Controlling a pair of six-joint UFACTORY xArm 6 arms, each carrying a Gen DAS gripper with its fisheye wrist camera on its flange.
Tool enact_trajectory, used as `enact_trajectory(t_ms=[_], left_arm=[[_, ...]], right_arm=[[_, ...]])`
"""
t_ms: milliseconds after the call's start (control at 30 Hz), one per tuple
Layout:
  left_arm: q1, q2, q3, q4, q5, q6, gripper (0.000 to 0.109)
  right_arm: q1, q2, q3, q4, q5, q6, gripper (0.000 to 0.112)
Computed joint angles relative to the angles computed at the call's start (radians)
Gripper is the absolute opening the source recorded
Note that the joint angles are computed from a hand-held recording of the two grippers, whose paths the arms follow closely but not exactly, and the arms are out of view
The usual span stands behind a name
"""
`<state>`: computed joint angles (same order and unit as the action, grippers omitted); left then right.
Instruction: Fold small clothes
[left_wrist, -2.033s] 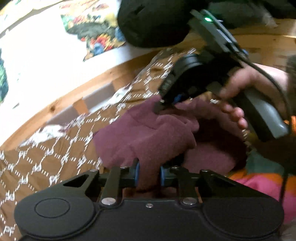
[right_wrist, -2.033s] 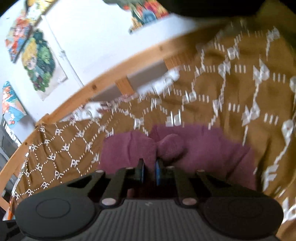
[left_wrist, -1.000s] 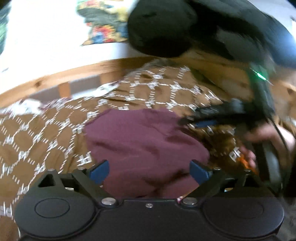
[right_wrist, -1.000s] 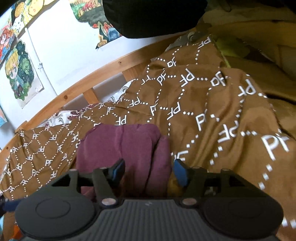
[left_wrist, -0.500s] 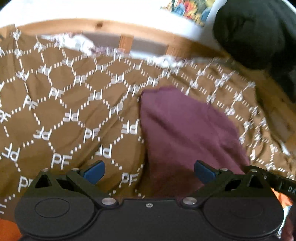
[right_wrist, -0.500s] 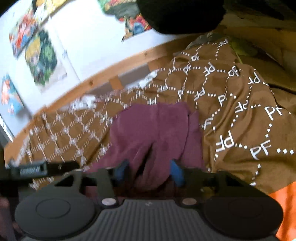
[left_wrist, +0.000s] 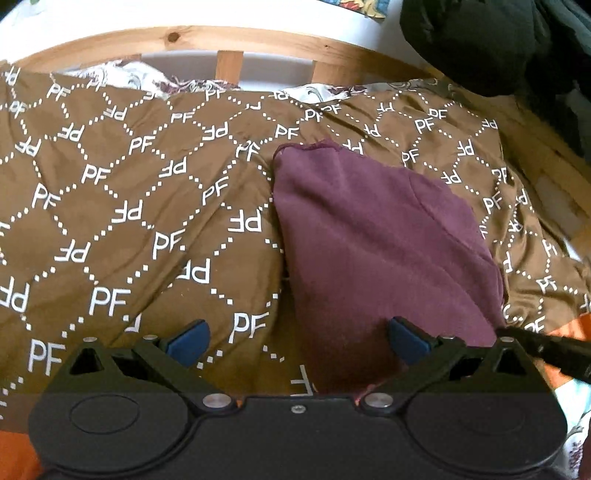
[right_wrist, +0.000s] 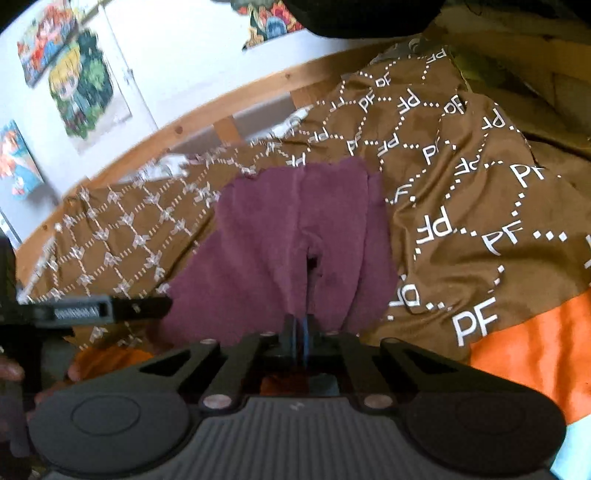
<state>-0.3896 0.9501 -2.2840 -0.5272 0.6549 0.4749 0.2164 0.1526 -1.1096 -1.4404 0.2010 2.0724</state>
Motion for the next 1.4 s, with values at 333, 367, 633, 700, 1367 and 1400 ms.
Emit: enact_trajectory(t_ms=[333,367,633,700,1367,1400], left_arm=[[-0.002,0.007,-0.013,0.032,0.002,-0.029,0.102],[-0.002,0.008,-0.016,0.036,0.003,-0.033,0.102],[-0.007,0.013,-0.021,0.061,-0.005,-0.028,0.102],[-0.008,0.013,-0.021,0.067,-0.006,-0.033,0.102],[-0.018,0.003,0.008,0.032,-0.004,-0.004,0.102],[-0.017,0.006,0.004,0.028,0.0,-0.001,0.102]], right_arm=[[-0.004,0.011,-0.038,-0.417,0.138,0.362,0.061],[-0.007,0.028,-0.054,-0.416,0.146,0.356,0.061],[-0.042,0.155,-0.181,-0.363,0.171,0.289,0.048],[-0.055,0.183,-0.208,-0.326,0.161,0.254,0.045],[-0.083,0.171,-0.183,-0.4,0.163,0.336,0.005],[-0.088,0.172,-0.184,-0.421,0.152,0.371,0.005]])
